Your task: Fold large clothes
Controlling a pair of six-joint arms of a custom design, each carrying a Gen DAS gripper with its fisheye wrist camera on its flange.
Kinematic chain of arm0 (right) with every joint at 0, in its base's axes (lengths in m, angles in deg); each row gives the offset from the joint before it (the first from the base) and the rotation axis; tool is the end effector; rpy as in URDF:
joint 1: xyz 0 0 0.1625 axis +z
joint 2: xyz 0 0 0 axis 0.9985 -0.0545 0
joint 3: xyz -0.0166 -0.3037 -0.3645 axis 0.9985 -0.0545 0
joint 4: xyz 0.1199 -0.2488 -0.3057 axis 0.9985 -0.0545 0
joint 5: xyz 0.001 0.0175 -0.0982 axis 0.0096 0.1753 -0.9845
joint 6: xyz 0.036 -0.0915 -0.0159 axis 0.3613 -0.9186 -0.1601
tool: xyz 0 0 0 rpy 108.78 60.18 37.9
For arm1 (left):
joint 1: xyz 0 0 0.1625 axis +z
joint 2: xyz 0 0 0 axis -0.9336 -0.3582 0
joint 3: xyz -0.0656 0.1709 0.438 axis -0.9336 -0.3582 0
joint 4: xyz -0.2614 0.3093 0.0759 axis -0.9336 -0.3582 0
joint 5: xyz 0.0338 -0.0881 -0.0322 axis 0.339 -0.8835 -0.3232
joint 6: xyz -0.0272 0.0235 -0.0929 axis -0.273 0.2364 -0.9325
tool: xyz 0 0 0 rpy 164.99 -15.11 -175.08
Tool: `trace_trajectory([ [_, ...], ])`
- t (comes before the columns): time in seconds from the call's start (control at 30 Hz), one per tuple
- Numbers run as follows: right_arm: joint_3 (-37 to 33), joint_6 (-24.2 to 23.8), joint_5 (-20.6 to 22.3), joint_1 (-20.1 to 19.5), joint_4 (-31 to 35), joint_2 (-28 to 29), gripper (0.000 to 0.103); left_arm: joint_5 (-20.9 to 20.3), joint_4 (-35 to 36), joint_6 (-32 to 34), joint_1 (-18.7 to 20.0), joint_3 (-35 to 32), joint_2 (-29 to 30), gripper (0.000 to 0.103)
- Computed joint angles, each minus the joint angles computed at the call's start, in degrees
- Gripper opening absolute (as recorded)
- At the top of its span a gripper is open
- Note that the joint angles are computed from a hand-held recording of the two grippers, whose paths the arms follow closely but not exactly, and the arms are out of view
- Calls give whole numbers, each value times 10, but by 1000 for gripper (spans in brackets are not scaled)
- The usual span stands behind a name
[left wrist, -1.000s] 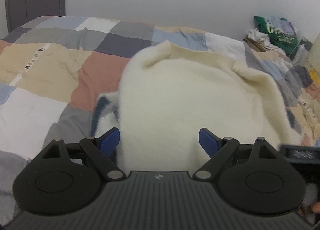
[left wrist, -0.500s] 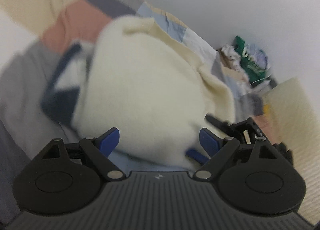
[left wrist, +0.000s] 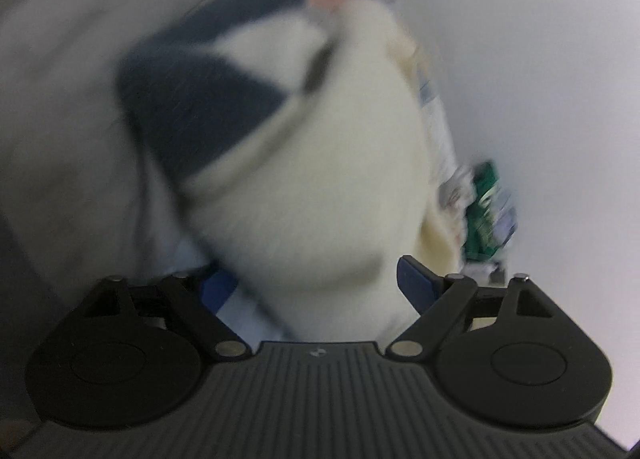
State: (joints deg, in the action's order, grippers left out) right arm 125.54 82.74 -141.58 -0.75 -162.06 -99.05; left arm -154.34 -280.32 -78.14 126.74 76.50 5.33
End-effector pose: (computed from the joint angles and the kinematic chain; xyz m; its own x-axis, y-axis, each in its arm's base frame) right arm 0.1215 -0.5390 0.1179 -0.9180 0.1652 -0.3606 0.3389 0.7992 -0.4964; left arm -0.1258 -0.4999 0.1982 -0.8337 -0.3772 0.4032 -0.5462 0.6701 -0.5026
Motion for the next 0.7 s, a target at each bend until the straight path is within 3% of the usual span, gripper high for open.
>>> trace_trajectory([
  [0.07,5,31,0,-6,-3,7,86,7,-24,-2,0,-6,14,84],
  [0.13,7,58,9,-12,-12,14,86,17,-27,-4,0,-14,26,75],
  [0.2,8,86,8,-14,-23,18,86,43,-7,0,-9,-20,30,57],
  [0.3,7,99,0,-13,-26,27,85,61,-34,10,-18,-17,36,38],
  [0.4,1,144,-8,-14,-56,41,85,84,-49,28,-30,-18,36,34],
  [0.47,4,182,-36,-12,-126,51,85,87,-57,36,-34,-19,37,33],
  [0.6,14,194,-143,5,-237,48,87,80,-58,38,-33,-22,31,33],
  [0.7,7,186,-171,6,-254,48,86,81,-46,49,-34,-20,21,33],
])
